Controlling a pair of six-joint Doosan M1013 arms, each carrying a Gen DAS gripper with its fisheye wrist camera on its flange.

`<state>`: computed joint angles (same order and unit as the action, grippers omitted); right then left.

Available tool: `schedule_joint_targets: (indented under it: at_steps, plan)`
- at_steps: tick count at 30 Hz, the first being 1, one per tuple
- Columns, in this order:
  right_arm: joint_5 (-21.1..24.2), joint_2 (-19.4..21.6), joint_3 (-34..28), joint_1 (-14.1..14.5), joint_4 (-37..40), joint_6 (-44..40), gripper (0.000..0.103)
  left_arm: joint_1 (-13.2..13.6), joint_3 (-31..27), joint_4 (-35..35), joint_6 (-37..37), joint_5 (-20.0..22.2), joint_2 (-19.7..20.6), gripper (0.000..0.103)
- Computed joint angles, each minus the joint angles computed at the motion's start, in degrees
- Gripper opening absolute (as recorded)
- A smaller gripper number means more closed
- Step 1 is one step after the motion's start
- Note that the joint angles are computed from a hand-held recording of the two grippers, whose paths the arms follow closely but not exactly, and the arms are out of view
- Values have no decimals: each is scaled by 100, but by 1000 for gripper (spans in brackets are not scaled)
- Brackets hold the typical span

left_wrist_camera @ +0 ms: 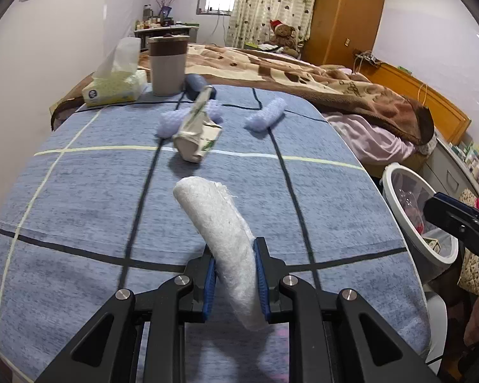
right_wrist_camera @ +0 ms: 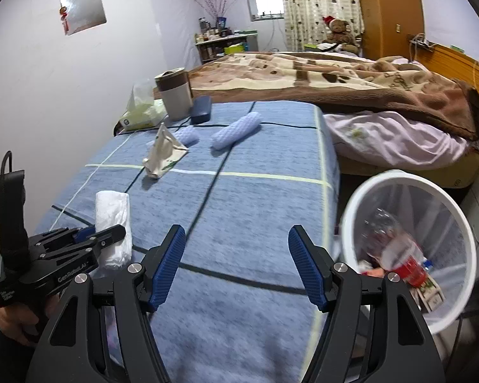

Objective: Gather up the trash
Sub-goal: 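Grasp the white rolled towel with the left tool, then grasp the beige paper drink carton with the right tool while the left tool holds the towel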

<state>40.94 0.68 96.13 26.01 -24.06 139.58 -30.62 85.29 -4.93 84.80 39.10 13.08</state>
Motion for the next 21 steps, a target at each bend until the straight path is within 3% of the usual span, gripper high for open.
schedule_joint_targets:
  at_steps: [5,21]
  plan:
    - [-15,252,-277,-20,292,-334,56,156,29,-121,17,-107,-5,22]
    - [125,1283,-1449,-29,1113,-1623,50,693,-144,-458,132,-351,194,22]
